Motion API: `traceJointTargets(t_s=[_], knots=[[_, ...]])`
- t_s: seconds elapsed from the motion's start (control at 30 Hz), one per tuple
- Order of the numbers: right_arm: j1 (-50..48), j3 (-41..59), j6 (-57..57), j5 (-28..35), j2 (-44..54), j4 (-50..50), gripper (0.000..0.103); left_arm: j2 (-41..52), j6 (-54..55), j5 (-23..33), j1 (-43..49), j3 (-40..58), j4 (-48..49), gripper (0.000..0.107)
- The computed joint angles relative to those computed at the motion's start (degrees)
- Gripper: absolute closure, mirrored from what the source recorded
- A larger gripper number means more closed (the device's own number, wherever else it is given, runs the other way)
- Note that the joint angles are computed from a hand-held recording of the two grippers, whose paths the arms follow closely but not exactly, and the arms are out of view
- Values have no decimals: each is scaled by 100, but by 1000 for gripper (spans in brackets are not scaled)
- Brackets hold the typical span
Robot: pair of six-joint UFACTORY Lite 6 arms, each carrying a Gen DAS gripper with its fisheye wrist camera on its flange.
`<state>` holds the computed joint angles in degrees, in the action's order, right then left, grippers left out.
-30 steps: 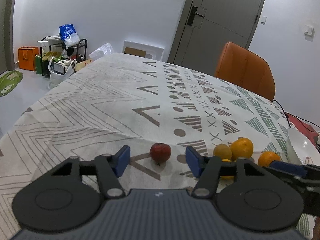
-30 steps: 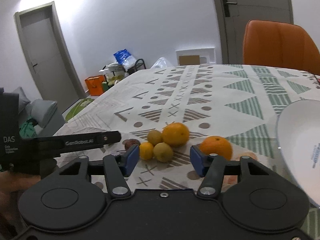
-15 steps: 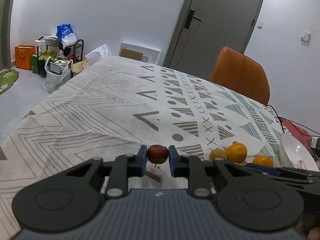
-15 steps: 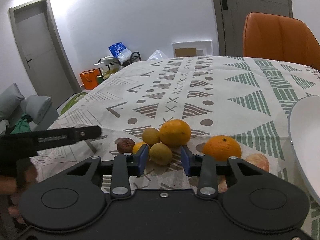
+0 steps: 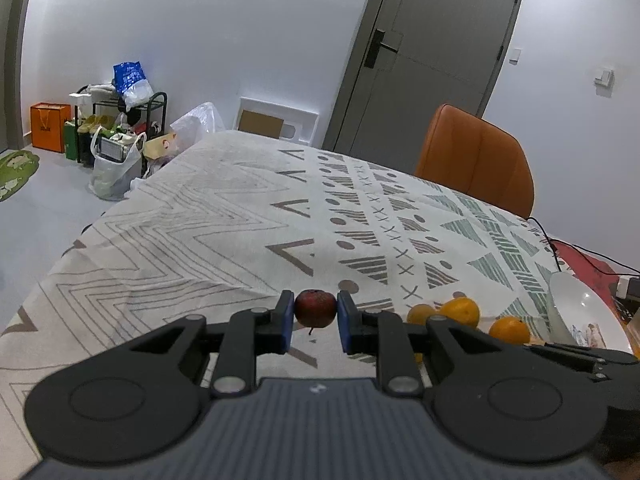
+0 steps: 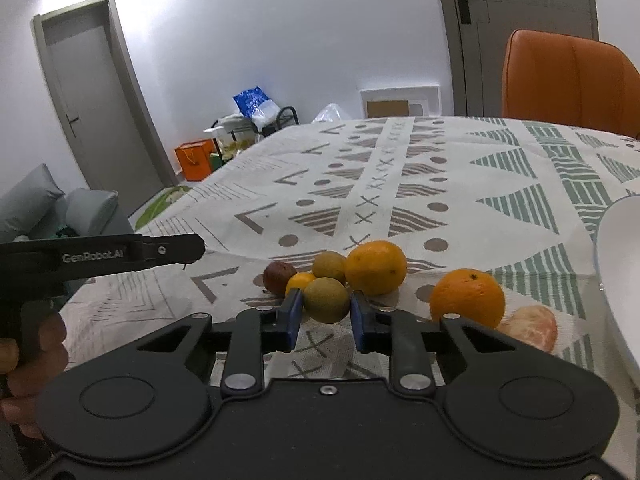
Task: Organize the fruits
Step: 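Grasp the red fruit with left while right grasps a yellow-green fruit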
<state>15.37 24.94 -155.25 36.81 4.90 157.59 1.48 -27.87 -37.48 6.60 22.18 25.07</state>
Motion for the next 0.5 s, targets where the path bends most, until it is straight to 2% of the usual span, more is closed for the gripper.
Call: traceJointTargets(t_s=[0.23,0.5], knots=[[-490,-636,398,4,-941,-574,79,-499,170,146,-369,-256,-360,86],[-1528,-1193,1037,136,-1795,-1570,79,-803,511,376,-1106,-286,-1003,86]])
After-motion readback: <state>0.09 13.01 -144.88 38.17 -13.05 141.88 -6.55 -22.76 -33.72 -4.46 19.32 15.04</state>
